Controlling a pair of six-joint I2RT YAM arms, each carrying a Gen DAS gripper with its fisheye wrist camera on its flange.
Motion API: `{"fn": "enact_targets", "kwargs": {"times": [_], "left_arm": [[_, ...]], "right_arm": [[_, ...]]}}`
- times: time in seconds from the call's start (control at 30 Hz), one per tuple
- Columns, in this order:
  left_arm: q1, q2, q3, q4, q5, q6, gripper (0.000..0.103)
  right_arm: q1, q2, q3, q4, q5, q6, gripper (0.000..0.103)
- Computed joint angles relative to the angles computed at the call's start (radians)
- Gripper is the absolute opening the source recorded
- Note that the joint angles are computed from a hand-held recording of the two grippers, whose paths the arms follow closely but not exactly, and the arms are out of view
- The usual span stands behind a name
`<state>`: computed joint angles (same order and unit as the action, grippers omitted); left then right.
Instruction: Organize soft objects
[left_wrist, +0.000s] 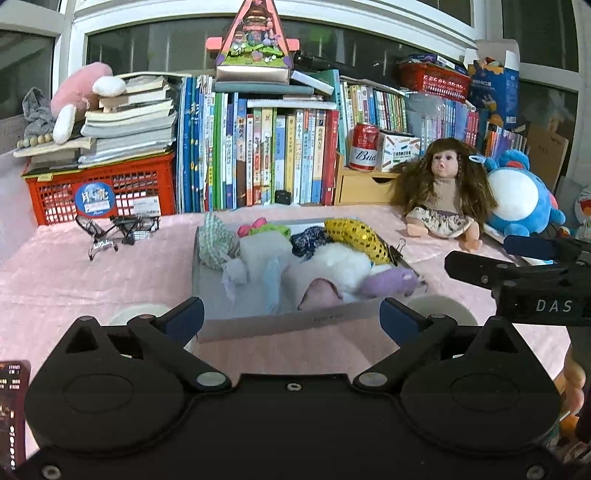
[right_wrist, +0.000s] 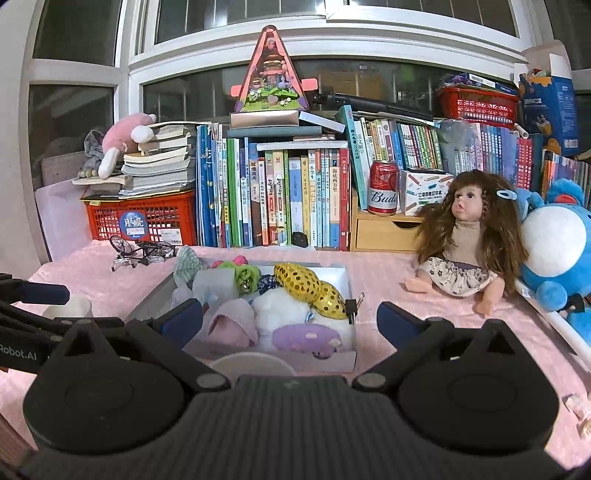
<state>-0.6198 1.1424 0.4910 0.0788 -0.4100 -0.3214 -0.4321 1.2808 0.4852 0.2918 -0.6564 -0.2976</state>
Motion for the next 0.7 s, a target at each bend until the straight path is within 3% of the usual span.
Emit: {"fn": "enact_targets", "kwargs": {"times": [0.43,0.7], "left_arm": [[-0.036,-0.087,-0.142,0.040,-0.048,-0.043,0.101],[-0.091,-0.143,-0.200,0.032,-0.143,-0.057,0.101]], "right_arm": [[-0.088,-0.081,-0.140,0.068,-0.076,-0.001,0.103],[-0.134,-0.083,-0.203,0.127,-0.124,0.009,0.103]]}}
